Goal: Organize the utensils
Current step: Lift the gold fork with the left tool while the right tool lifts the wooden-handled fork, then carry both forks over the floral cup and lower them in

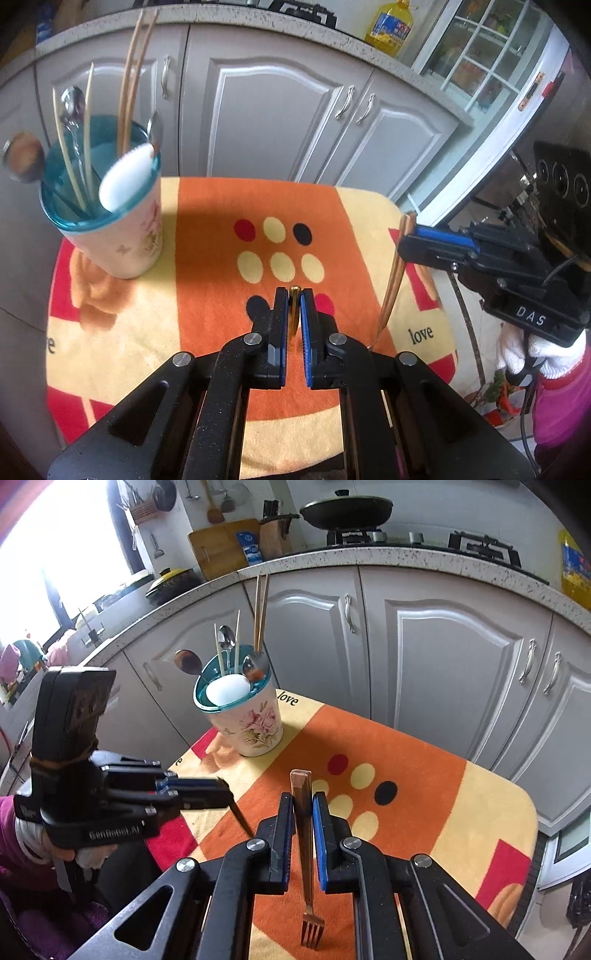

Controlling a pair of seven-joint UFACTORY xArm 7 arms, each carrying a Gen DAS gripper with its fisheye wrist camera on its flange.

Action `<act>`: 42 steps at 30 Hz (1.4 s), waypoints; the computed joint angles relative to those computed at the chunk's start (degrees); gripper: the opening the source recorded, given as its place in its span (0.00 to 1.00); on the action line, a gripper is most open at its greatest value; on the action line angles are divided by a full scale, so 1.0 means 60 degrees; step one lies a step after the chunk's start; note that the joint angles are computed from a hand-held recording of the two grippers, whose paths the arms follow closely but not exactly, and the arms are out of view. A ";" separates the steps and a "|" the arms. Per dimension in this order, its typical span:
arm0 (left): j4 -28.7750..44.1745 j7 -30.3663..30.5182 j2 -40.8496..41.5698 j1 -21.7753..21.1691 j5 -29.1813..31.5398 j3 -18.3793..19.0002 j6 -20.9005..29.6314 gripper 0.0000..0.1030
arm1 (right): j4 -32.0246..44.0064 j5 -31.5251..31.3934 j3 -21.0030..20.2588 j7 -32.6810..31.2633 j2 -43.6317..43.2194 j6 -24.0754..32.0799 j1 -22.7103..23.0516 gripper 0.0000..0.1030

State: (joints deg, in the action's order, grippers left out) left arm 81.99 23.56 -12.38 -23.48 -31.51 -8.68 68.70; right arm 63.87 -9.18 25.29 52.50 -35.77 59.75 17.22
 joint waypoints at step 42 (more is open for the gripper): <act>0.6237 -0.1165 0.3144 0.1829 0.0446 0.0306 0.0106 0.05 | 1.1666 -0.6507 0.0977 -0.2306 0.8002 0.3162 0.1521 0.09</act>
